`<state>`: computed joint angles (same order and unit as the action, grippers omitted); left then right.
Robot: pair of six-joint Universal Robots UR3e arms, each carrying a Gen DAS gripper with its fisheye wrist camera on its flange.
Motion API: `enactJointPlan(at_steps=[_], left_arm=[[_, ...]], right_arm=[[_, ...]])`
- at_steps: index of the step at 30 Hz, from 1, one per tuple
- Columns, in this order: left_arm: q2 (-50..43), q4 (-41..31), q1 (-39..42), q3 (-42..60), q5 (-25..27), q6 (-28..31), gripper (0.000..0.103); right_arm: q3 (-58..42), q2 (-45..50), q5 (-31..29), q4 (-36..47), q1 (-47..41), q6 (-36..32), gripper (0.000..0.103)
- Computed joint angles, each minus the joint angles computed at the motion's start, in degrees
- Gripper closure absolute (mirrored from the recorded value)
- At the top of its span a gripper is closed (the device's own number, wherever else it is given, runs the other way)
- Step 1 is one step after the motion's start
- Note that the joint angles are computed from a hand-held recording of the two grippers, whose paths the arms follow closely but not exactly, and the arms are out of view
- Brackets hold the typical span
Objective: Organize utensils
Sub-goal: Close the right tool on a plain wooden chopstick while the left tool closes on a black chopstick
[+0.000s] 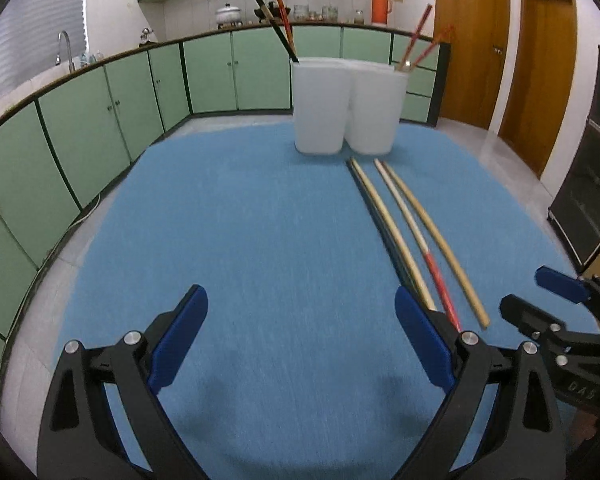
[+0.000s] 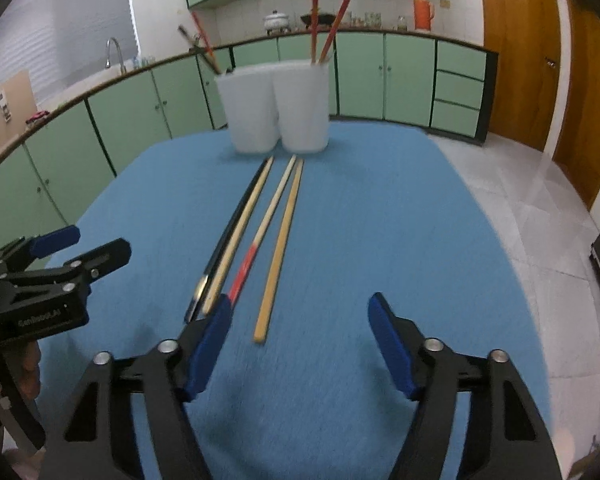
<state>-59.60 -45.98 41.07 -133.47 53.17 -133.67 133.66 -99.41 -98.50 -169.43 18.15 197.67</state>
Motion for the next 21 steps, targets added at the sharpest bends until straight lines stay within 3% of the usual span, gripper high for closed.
enactJointPlan(at_steps=[2,8,21], left_arm=[[1.30,0.52,-0.48,-1.66,0.73,0.06,0.011],[2.04,0.62,-1.05,-3.35,2.04,0.45,0.011],[-0.04,2.36,-3.99,-2.71,3.24,-2.51,0.011]], right_arm=[[0.89,1.32,0.20,-0.97,0.88,0.56,0.051],[0.08,4.20,0.09,-1.22,2.42,0.69,0.064],[-2.56,8.27,-3.05,-2.08,4.23,1.90,0.080]])
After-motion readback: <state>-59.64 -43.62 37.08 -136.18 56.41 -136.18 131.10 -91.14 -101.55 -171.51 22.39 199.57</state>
